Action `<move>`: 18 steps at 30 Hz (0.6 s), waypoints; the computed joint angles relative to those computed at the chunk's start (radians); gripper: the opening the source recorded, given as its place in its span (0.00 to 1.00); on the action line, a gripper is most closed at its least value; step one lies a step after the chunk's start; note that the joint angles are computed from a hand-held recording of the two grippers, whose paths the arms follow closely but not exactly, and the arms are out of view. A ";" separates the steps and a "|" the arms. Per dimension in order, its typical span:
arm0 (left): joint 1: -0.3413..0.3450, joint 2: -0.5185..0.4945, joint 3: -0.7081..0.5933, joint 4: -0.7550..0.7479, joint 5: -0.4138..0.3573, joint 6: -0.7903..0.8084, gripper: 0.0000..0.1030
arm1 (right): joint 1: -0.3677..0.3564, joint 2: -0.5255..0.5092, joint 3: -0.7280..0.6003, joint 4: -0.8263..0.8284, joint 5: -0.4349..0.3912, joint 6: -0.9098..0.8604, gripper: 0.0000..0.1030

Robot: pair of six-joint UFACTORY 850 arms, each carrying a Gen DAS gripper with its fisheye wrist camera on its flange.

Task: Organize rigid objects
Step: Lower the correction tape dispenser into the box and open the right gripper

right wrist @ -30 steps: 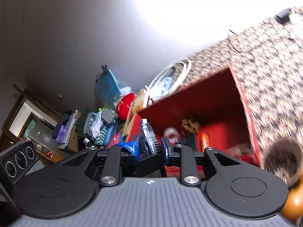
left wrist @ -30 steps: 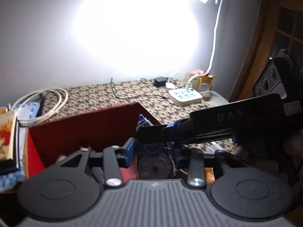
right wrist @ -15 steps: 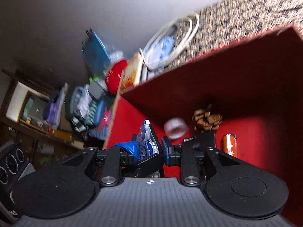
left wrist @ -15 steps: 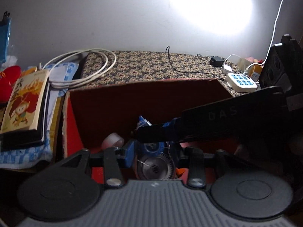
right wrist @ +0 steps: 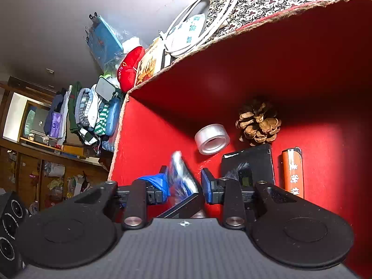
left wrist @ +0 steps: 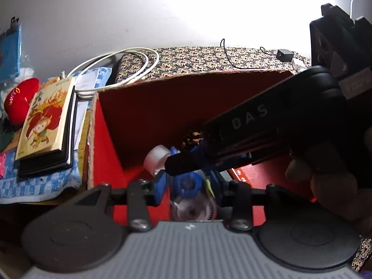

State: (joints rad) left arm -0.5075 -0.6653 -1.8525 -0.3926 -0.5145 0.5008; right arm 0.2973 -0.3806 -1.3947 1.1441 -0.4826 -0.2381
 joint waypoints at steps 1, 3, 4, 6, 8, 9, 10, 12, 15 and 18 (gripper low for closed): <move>0.000 -0.001 -0.001 -0.004 -0.003 0.004 0.44 | 0.000 0.000 0.001 -0.002 0.002 0.002 0.14; 0.001 -0.004 -0.006 -0.008 -0.008 0.006 0.46 | -0.001 0.001 0.002 -0.008 0.001 0.009 0.15; 0.000 -0.005 -0.007 -0.001 -0.007 0.000 0.46 | -0.001 0.000 0.001 -0.006 0.002 0.011 0.15; -0.004 -0.004 -0.005 0.022 0.001 -0.021 0.46 | 0.001 0.007 0.010 0.003 0.018 0.004 0.15; -0.007 -0.007 -0.011 0.043 0.002 -0.045 0.46 | 0.006 0.010 0.013 0.010 0.031 -0.014 0.15; -0.009 -0.010 -0.016 0.051 0.004 -0.056 0.46 | 0.009 0.014 0.016 -0.001 0.044 -0.008 0.15; -0.011 -0.011 -0.018 0.059 0.007 -0.066 0.46 | 0.013 0.017 0.017 -0.015 0.057 0.002 0.15; -0.015 -0.014 -0.024 0.085 0.019 -0.091 0.46 | 0.019 0.027 0.025 -0.054 0.085 0.034 0.15; -0.026 -0.016 -0.032 0.129 0.036 -0.134 0.46 | 0.021 0.049 0.045 -0.116 0.129 0.091 0.15; -0.039 -0.020 -0.043 0.201 0.048 -0.198 0.46 | 0.016 0.075 0.071 -0.181 0.168 0.163 0.15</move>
State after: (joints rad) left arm -0.5462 -0.6854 -1.8953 -0.1919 -0.4670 0.3028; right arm 0.3137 -0.3052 -1.3234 0.9631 -0.3144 -0.0751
